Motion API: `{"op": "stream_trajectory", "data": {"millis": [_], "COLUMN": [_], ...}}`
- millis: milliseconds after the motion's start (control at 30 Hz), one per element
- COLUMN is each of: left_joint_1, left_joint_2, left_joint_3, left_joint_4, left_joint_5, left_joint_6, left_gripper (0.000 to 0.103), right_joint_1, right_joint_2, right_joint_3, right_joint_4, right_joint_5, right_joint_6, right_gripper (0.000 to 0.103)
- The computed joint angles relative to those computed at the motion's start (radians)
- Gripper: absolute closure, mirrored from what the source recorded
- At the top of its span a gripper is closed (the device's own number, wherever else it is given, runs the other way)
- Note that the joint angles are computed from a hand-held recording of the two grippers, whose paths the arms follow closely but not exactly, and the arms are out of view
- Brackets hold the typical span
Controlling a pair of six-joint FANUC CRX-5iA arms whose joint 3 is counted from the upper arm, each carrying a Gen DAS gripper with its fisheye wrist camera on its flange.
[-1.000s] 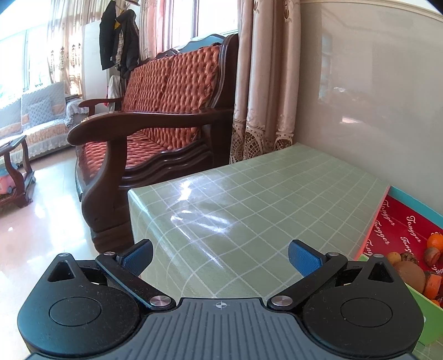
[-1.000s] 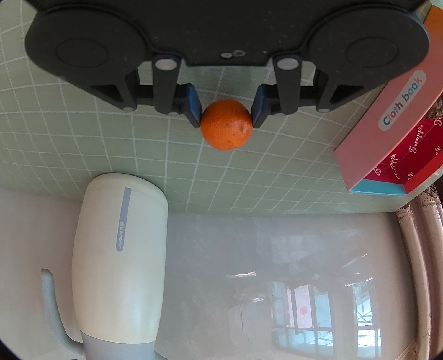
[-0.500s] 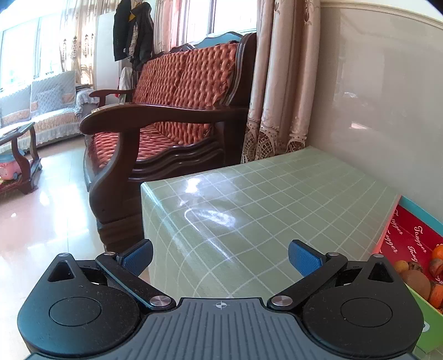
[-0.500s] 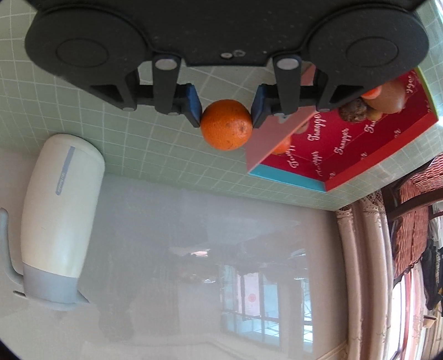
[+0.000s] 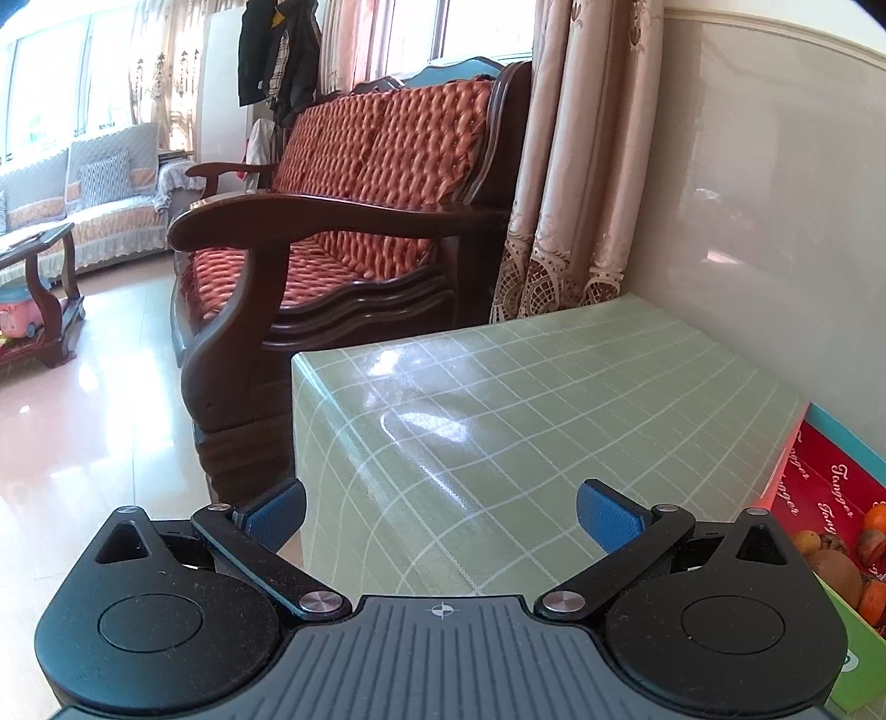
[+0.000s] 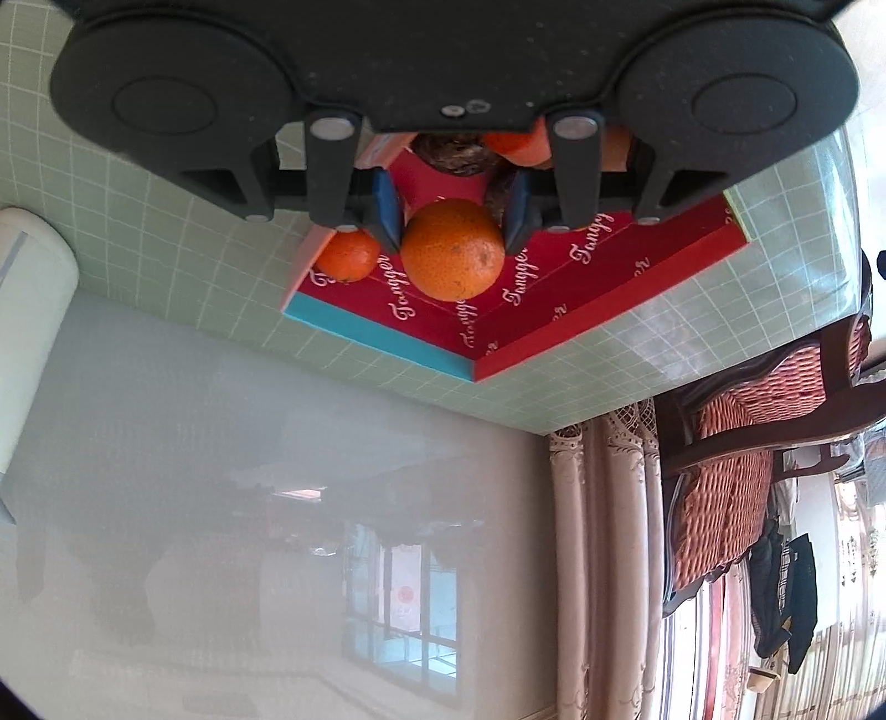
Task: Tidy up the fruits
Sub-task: 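Carry the mandarin with the right tool into the box and release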
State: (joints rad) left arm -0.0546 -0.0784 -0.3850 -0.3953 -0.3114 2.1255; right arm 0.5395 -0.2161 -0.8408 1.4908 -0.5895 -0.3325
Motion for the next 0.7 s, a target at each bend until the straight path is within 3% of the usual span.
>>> {"op": "stream_trajectory", "data": {"millis": [700], "left_joint_1": [0.017], "left_joint_2": [0.014], "left_joint_3": [0.004], "left_joint_4": [0.02], "left_joint_5": [-0.009], "left_joint_6": [-0.001], "left_gripper": [0.0], "right_joint_1": [0.052], "right_joint_2": [0.159], "right_joint_3": [0.149], "right_joint_4": [-0.135], "right_joint_5": [-0.064], "right_joint_6": [0.208], "right_gripper": [0.065]}}
